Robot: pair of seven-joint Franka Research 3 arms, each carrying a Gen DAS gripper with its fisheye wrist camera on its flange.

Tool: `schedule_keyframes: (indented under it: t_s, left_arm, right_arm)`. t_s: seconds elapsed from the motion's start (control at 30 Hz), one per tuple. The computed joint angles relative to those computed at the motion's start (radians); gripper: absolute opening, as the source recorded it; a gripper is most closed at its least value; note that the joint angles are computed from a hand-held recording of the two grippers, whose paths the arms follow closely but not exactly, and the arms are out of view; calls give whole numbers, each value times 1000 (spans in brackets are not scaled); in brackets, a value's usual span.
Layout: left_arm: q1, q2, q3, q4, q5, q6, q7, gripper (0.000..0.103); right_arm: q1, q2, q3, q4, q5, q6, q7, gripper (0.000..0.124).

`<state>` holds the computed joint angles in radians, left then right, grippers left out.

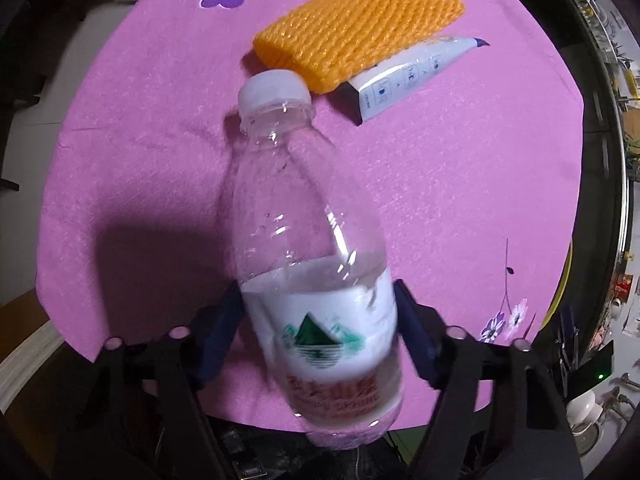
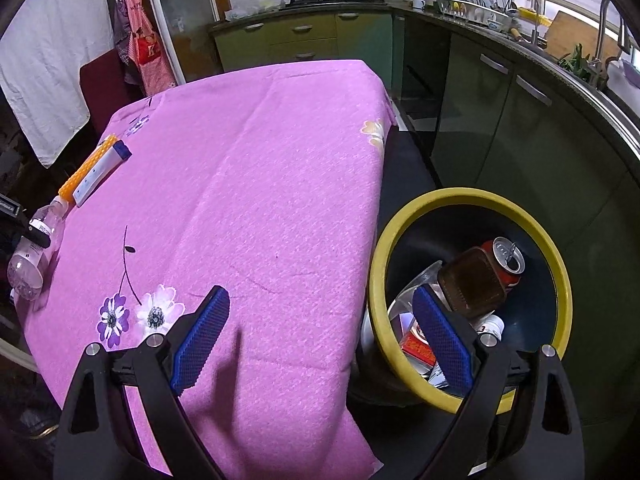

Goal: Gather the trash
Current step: 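Grasp the clear water bottle around its label with the left gripper, then carry the water bottle over the yellow bin and release it with the left gripper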

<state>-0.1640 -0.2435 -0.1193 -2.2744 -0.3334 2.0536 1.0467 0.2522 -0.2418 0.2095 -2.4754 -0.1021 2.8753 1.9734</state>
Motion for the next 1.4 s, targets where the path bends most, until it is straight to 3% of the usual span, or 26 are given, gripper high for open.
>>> schedule_keyframes:
  t_s: [0.27, 0.57, 0.73, 0.93, 1.17, 1.4]
  left_arm:
    - [8, -10, 11, -11, 3, -17, 57, 62]
    - [5, -147, 32, -114, 16, -35, 140, 62]
    - [-30, -191, 36, -126, 24, -13, 217, 62]
    - [-80, -153, 10, -76, 16, 20, 284, 62]
    - [-163, 16, -58, 148, 23, 26, 448, 62]
    - [-230, 340, -179, 538, 39, 24, 589, 62]
  right_arm:
    - [6, -10, -4, -15, 16, 0, -3, 92]
    - [15, 0, 7, 11, 8, -21, -7, 92]
    - [27, 11, 10, 29, -2, -21, -4, 92]
    - [26, -18, 22, 23, -29, -44, 21, 92]
    - [-54, -223, 68, -82, -94, -117, 141, 92]
    - [-119, -523, 80, -252, -58, -245, 228, 92]
